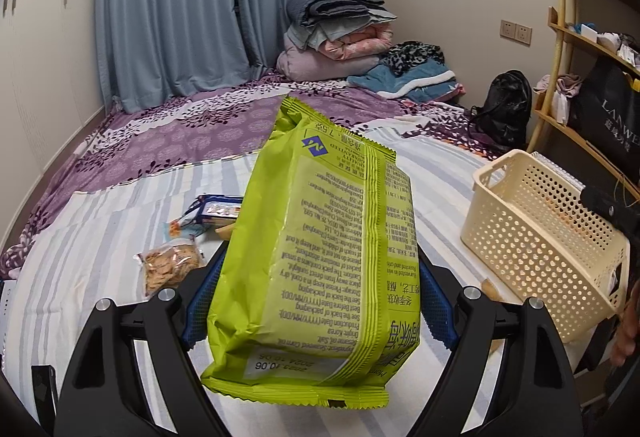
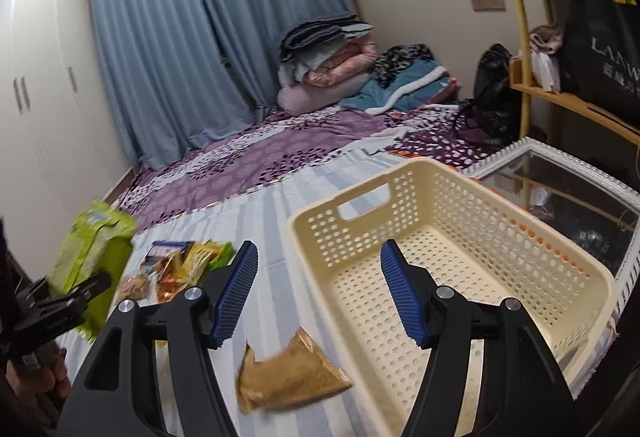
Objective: Organize snacks
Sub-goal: 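Grasp the small gold wrapper on the bed with the right gripper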
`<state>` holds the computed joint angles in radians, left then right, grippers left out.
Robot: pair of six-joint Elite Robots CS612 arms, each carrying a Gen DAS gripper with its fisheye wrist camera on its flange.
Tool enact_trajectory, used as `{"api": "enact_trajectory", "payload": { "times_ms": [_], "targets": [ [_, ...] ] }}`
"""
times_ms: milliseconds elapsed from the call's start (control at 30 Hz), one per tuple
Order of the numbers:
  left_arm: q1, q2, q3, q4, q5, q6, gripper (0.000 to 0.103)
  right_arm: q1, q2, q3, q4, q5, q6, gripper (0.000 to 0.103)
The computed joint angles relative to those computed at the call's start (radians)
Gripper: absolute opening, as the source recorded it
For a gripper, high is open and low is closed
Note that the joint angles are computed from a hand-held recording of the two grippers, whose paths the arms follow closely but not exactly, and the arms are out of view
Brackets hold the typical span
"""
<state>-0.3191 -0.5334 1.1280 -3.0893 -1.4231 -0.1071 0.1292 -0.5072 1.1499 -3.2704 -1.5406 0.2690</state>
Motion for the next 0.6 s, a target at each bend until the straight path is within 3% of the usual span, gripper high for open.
{"api": "enact_trajectory", "payload": {
  "times_ms": [133,200,267,300,433,600],
  "targets": [
    [-0.003,0.003,0.002,-0.003,-0.027,0.004,0.085,0.014,0.002,0.017,0.040,0.073,-0.061,0.066],
    [-0.002,0.003,0.006,-0.002,-0.035,0.002,0.085,0.020,0.014,0.007,0.102,0.116,-0.080,0.073],
    [0.002,0.004,0.009,-0.003,-0.041,-0.009,0.085,0.040,0.024,0.001,0.108,0.056,-0.140,0.078],
    [0.004,0.004,0.010,-0.004,-0.042,-0.014,0.085,0.048,0.030,-0.006,0.116,0.049,-0.174,0.088],
    [0.013,0.003,0.020,-0.011,-0.046,-0.039,0.085,0.054,0.041,-0.021,0.155,0.094,-0.185,0.089],
    [0.021,0.001,0.031,-0.022,-0.044,-0.067,0.085,0.063,0.069,-0.059,0.198,0.059,-0.221,0.089]
  ]
}}
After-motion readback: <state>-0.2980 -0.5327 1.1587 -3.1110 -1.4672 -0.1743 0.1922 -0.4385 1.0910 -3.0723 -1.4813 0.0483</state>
